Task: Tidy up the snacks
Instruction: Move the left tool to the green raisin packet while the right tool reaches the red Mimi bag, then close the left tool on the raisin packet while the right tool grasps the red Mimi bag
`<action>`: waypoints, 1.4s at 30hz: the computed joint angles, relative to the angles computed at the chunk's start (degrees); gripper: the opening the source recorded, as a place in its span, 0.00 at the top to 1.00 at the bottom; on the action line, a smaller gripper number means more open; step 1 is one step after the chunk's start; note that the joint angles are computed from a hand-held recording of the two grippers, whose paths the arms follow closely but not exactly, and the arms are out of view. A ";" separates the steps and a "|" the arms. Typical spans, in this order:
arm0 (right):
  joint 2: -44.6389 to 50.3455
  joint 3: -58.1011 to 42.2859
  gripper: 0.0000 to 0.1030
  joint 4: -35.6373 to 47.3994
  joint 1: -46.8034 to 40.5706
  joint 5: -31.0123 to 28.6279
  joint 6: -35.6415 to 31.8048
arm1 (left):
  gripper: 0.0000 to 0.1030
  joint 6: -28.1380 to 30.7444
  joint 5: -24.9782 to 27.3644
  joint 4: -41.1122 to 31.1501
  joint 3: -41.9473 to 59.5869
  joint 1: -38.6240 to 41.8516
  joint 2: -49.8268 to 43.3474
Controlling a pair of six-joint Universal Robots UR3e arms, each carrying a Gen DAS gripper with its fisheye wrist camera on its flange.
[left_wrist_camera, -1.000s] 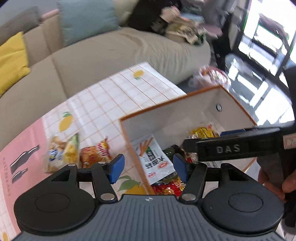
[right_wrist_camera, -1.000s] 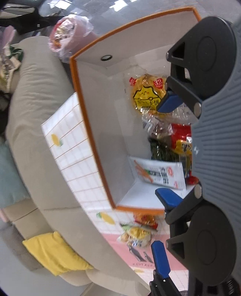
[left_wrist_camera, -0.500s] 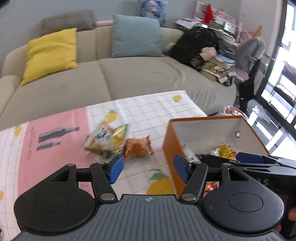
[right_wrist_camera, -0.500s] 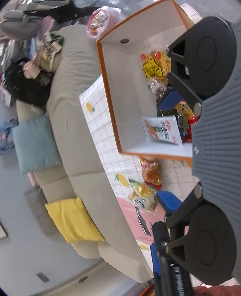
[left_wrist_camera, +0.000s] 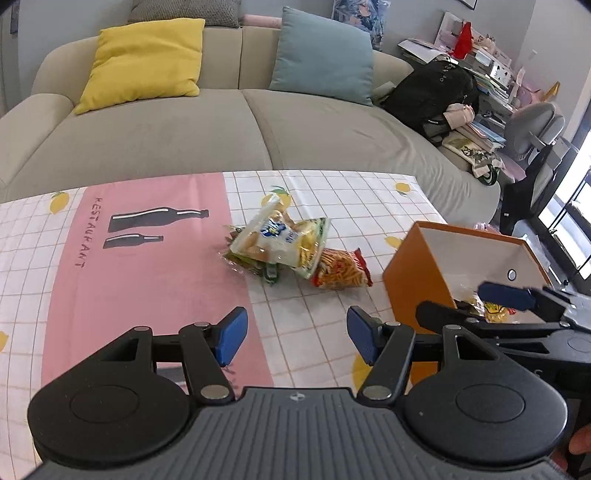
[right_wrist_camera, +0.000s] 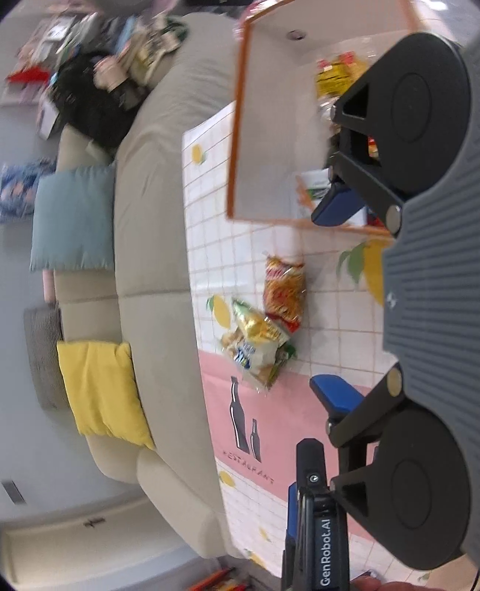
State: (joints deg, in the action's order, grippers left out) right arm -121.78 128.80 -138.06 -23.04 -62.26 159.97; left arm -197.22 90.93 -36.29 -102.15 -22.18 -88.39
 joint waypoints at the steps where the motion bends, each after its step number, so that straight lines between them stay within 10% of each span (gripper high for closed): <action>1: 3.11 -0.98 0.17 -2.66 2.03 -1.19 0.47 | 0.29 1.26 -1.36 0.17 -0.11 1.40 -0.08; 12: 30.78 -19.86 0.20 -6.50 12.90 -8.98 -3.80 | 0.29 12.53 -8.57 1.77 7.07 8.99 -10.96; 22: 53.03 -46.52 0.19 9.86 18.27 -16.62 -17.86 | 0.24 18.96 -12.70 -4.91 25.95 11.33 -28.50; 36: 76.21 -79.95 0.13 29.86 23.36 -28.11 -26.94 | 0.16 16.87 -14.87 -14.83 44.92 12.26 -44.31; 42: 79.29 -84.66 0.31 34.01 22.91 -26.62 -25.27 | 0.27 13.22 -14.89 -9.12 41.71 12.30 -44.19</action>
